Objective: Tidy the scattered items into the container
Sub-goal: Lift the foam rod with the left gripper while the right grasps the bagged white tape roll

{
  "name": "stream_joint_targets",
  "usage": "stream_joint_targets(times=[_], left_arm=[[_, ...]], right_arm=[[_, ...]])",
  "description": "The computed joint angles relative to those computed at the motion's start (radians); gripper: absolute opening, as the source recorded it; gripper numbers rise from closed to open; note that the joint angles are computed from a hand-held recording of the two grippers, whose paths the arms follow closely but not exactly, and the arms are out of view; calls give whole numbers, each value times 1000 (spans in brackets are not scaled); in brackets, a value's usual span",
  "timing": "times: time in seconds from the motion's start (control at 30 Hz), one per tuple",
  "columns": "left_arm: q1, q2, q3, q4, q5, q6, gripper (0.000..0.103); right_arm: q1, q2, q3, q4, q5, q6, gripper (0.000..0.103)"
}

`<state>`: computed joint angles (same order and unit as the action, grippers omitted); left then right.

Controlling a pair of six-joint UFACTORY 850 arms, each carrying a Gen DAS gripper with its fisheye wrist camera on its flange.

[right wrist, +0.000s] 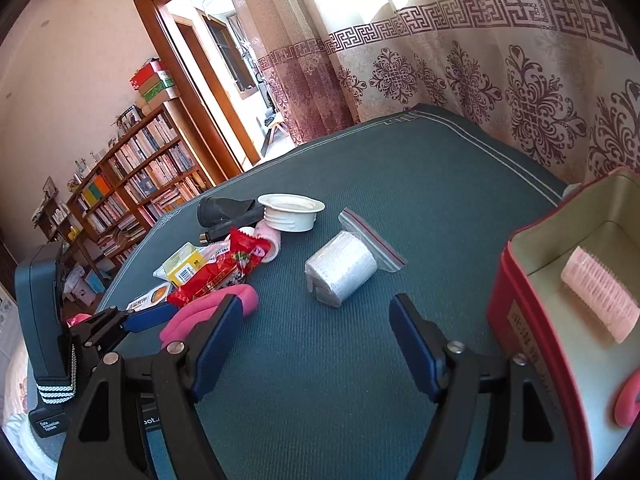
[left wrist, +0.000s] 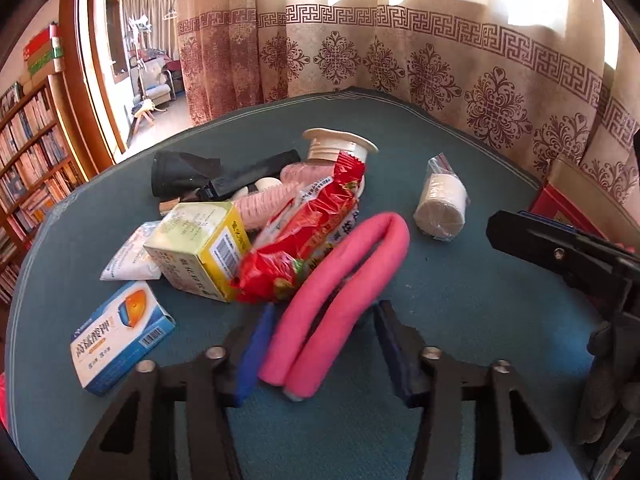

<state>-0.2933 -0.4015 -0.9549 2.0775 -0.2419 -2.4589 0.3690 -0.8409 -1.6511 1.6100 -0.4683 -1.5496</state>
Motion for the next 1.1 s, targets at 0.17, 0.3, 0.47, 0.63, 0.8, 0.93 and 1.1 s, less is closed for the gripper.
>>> stream_joint_targets(times=[0.17, 0.3, 0.47, 0.63, 0.8, 0.93, 1.1], left_arm=[[-27, 27, 40, 45, -33, -129, 35], [-46, 62, 85, 138, -67, -297, 34], [-43, 97, 132, 232, -134, -464, 21], [-37, 105, 149, 231, -147, -486, 21], [-24, 96, 149, 273, -118, -536, 21], [-12, 90, 147, 300, -105, -598, 59], [-25, 102, 157, 328, -151, -621, 76]], right_arm=[[0, -2, -2, 2, -2, -1, 79], [0, -5, -7, -9, -1, 15, 79], [-1, -6, -8, -6, 0, 10, 79], [5, -17, -29, -77, 19, 81, 79], [19, -40, -95, -268, 66, 298, 79], [23, -98, -220, -510, 29, 597, 79], [30, -138, -285, -618, 17, 713, 79]])
